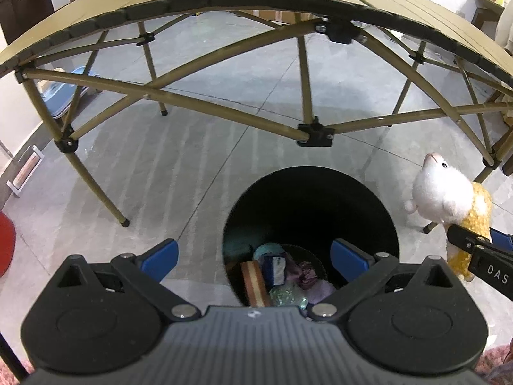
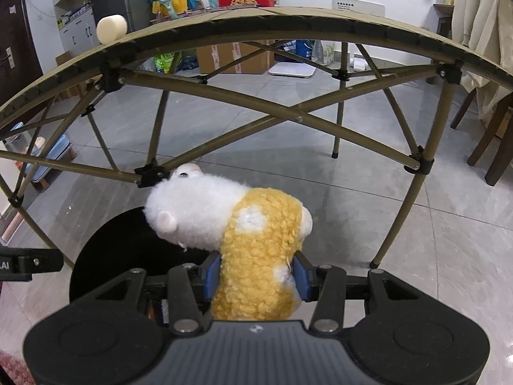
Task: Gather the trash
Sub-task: 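Withdraw the open left tool while the right tool moves the sheep over the bin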
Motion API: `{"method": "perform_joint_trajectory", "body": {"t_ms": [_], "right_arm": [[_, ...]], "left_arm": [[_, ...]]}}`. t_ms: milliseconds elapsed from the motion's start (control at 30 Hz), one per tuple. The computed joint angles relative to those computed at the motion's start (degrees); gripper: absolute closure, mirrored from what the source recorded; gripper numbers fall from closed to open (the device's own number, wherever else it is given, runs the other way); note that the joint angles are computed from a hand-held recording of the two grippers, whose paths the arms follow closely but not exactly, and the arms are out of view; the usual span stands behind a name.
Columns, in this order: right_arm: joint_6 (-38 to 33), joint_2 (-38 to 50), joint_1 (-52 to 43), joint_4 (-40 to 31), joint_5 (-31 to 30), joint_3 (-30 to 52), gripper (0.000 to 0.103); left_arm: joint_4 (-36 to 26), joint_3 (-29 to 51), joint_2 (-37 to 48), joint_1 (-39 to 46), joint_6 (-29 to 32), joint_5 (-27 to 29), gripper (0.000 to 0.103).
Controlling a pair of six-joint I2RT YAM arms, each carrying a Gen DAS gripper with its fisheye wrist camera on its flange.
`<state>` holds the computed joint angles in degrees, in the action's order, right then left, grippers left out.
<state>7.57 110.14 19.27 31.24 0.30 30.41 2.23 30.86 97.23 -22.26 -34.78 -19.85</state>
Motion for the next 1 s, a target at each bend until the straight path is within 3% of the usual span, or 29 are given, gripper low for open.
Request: {"method": "perform_joint_trajectory", "body": {"t_ms": [733, 1000], "right_arm": [[1.6, 2.9, 13.5, -6.1, 5.9, 6.5, 0.057], [2.4, 7.3, 17.2, -9.2, 7.4, 11.4, 0.057]], "left_arm": [[1.1, -9.5, -10.7, 12.3, 4.5, 3.4, 0.000], [2.2, -11.2, -10.0, 18.3, 7.3, 4.9, 0.000]]}}
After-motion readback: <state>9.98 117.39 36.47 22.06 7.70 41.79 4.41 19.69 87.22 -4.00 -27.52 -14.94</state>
